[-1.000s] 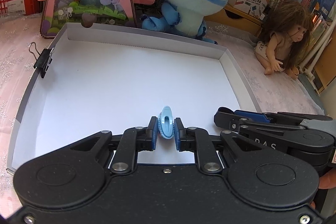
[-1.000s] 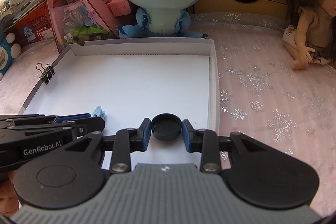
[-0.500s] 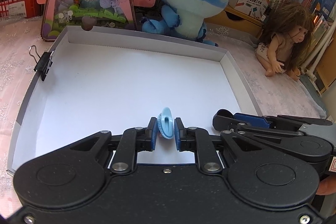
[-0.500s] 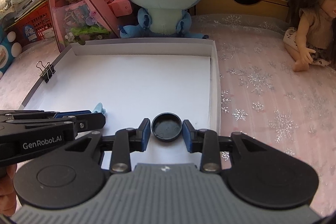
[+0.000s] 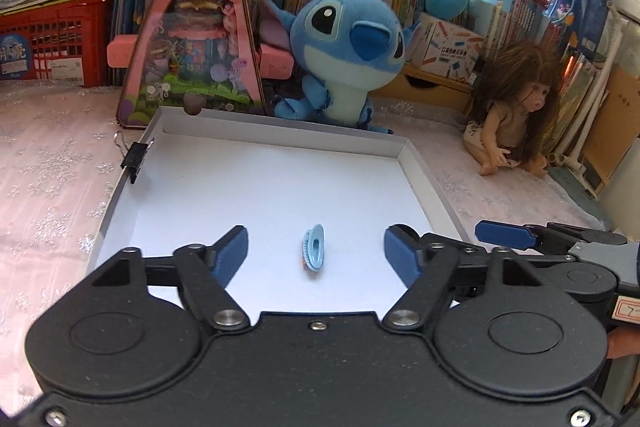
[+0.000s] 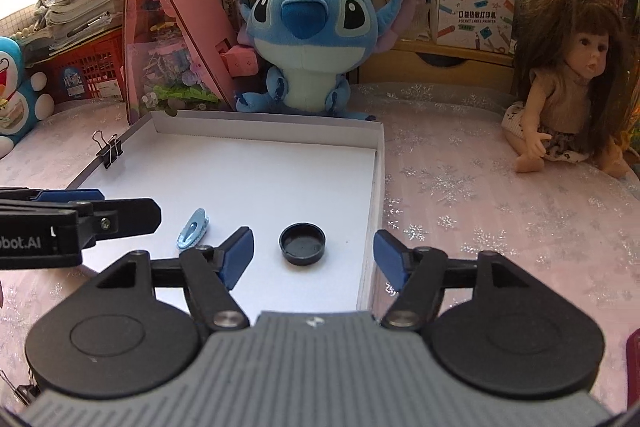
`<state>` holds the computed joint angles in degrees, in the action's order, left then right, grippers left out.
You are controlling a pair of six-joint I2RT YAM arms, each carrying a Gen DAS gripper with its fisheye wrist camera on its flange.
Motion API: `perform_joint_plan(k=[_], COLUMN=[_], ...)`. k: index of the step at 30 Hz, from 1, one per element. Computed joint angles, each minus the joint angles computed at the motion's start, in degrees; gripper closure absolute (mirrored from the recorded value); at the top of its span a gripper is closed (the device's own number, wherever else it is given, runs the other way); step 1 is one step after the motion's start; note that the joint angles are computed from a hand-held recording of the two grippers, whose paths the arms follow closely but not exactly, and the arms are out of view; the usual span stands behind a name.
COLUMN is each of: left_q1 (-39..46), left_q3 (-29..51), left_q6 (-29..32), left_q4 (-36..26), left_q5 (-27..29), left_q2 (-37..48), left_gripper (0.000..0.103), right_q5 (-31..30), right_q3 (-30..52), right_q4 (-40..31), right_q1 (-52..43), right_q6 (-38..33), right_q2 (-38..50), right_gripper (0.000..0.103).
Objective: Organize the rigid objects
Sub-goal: 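Open the left gripper to drop the blue clip while the right gripper releases the black lid, then move the left gripper to the black binder clip while the right approaches the clear cup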
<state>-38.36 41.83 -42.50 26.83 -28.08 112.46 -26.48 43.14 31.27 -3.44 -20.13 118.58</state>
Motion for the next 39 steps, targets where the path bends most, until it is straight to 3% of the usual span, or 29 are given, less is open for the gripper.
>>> perform_joint_plan(k=[9,22,31,39], left_q1=[-9.3,-21.6,-32.0,-37.6], left_q3=[-9.1,-16.2,-18.0,-16.3], left_q6=[-4.7,-14.8,-22.8,-30.7], left_q4=[4.1,7.3,4.9,-0.4], left_q5=[-9.0,-17.0,-25.8,-29.4], left_q2=[-4.5,-4.0,-0.6,4.0], left_gripper=[0.020,0.018,0.018,0.023], right_q5=[-6.0,-17.2,-23.6,-25.5], right_q3=[-12.7,-23.9,-30.8,-34.7], right_q4=[14.3,24.9,38.4,54.5], right_q1=[-4.6,-14.3,-20.2,-21.8], right_q6=[-3.0,-8.2,-15.7,-19.0], right_q2=[-2.6,-0.6,8.2,19.7], right_gripper=[0.015,0.012,0.011,0.011])
